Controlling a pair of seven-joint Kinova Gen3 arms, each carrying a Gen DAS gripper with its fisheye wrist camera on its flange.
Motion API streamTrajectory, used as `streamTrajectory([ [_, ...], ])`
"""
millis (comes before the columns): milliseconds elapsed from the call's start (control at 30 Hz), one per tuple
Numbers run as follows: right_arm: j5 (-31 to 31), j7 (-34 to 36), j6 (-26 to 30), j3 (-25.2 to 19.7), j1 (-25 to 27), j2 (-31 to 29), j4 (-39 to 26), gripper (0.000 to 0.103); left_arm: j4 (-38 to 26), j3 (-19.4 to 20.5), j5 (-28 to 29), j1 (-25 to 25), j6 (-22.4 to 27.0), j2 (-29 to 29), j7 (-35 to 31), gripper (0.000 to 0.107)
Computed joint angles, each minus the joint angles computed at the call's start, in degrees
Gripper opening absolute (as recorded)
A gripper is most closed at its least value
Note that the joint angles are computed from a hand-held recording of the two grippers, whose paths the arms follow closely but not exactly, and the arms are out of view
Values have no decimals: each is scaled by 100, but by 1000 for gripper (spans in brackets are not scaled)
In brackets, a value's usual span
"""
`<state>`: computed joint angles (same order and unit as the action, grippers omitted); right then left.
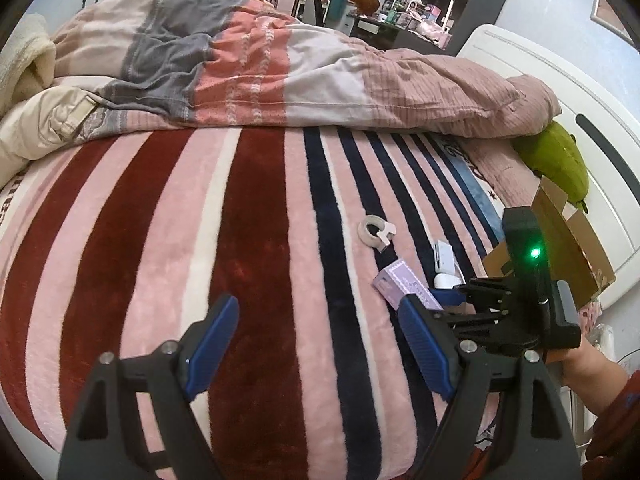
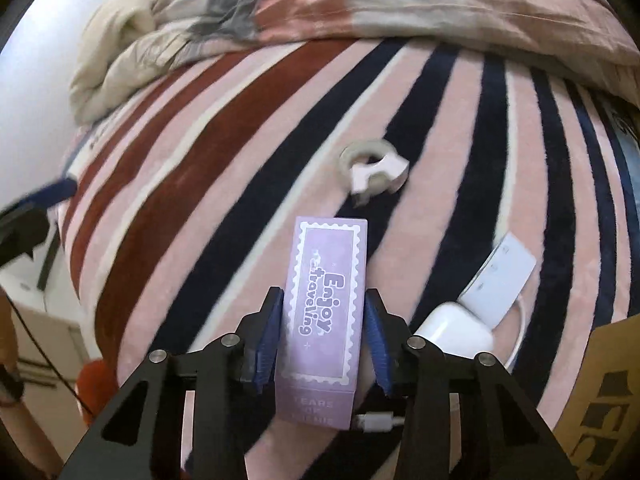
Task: Organize rigid objects
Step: 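Return the right gripper and grasp the lilac 'Enjoy traveling' box, then carry the lilac box into the cardboard box and open the right gripper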
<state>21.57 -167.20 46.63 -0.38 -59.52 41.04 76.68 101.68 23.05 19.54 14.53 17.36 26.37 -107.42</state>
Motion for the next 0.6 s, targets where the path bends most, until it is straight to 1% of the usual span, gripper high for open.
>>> streamTrajectory([
  [67, -141, 224, 95, -150, 130, 74, -100, 36, -3, 92, 34, -55, 53, -8, -71, 80],
  [100, -130, 247, 96, -130, 102, 69, -87, 36, -2, 180, 79, -117, 84, -12, -144, 80],
  [133, -59, 212, 82, -67, 14, 39, -39, 33, -4, 212, 110, -125, 110, -28, -186, 80],
  [233, 113, 146, -88, 12, -121, -150, 149, 33, -43, 250, 205, -89, 186, -91, -265, 80],
  [300, 323, 216, -73, 37, -237, -319, 182, 33, -84, 532, 431, -279, 252, -103, -514, 80],
  [367, 526, 312, -64, 2, -356, -561, 239, 33, -192, 857, 737, -480, 373, -86, -855, 80],
  [433, 634, 422, -198, -55, -396, -829, 333, 33, -327, 1072, 1021, -574, 506, -80, -1183, 80],
  [467, 727, 465, -273, -177, -358, -1028, 433, 33, -421, 1187, 1157, -580, 550, -81, -1352, 80],
  [533, 917, 506, -180, -177, -492, -1292, 503, 33, -615, 1229, 1350, -454, 635, -70, -1518, 80],
  [567, 1082, 450, -79, -171, -595, -1459, 562, 33, -725, 1179, 1401, -331, 687, -65, -1537, 79],
  [600, 1252, 346, -11, -183, -678, -1641, 662, 33, -859, 1212, 1489, -251, 739, -29, -1641, 79],
])
